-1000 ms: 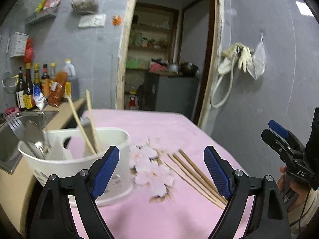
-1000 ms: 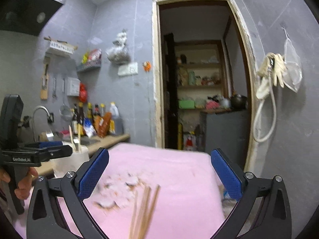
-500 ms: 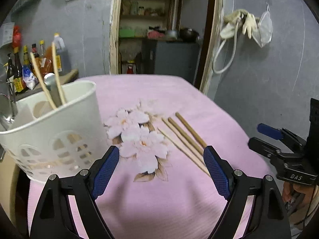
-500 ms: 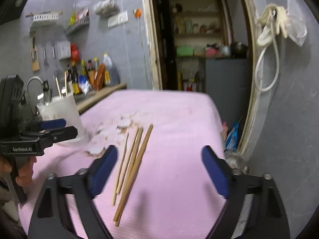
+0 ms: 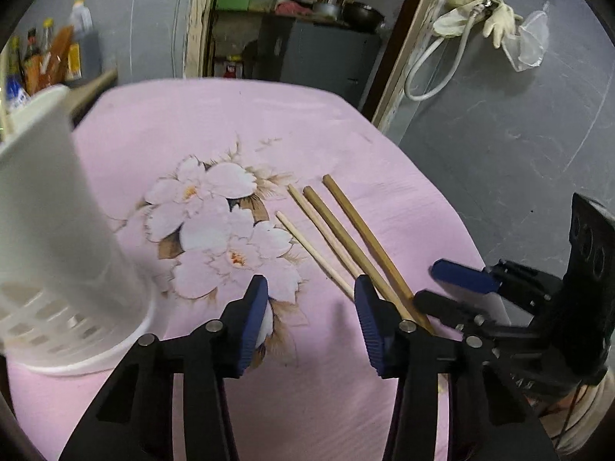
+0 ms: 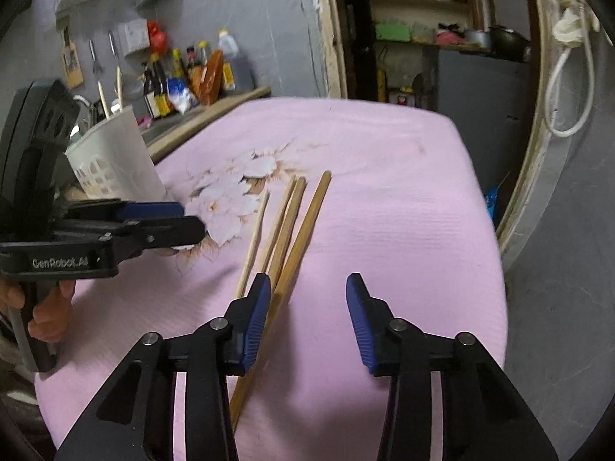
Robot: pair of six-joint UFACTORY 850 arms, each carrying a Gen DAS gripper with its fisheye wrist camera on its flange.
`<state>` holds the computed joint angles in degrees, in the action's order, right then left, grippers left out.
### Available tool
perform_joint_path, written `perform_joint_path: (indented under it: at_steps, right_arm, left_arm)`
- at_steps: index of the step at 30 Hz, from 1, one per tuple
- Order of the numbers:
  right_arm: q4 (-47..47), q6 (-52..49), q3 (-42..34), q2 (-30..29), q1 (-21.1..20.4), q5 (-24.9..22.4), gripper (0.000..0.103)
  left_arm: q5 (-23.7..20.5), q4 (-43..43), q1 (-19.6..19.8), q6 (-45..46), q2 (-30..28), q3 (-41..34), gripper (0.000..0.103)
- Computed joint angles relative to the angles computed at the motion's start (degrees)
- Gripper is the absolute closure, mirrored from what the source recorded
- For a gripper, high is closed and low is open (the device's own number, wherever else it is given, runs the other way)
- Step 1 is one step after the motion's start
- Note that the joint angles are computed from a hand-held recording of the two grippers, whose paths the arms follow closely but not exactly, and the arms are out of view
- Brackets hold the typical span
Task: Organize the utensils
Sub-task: 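Close the left tool on one chopstick while the right tool closes on another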
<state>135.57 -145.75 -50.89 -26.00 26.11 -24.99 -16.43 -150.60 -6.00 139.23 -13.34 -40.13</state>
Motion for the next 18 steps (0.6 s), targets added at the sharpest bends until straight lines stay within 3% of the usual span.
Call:
perform_joint_path:
  at_steps: [4,8,18]
  right_arm:
    - [-2.57,1.55,-1.51,-0.91,0.83,2.69,0.067]
    - [4.53,-6.78,-2.18,-0.91,2.22,5.9,0.07]
    - [10.7,-15.26,-4.57,-2.1,2.45,9.11,0.087]
  left_arm:
    - [0.54,9.03,1.14,-9.53,-1.97,-2.02,0.066]
    - [0.36,15.68,1.6,-16.53,-2.81,-3.01,0.068]
    - [0.66,26.75,2.24,-29.67,-5.44,-6.64,0.082]
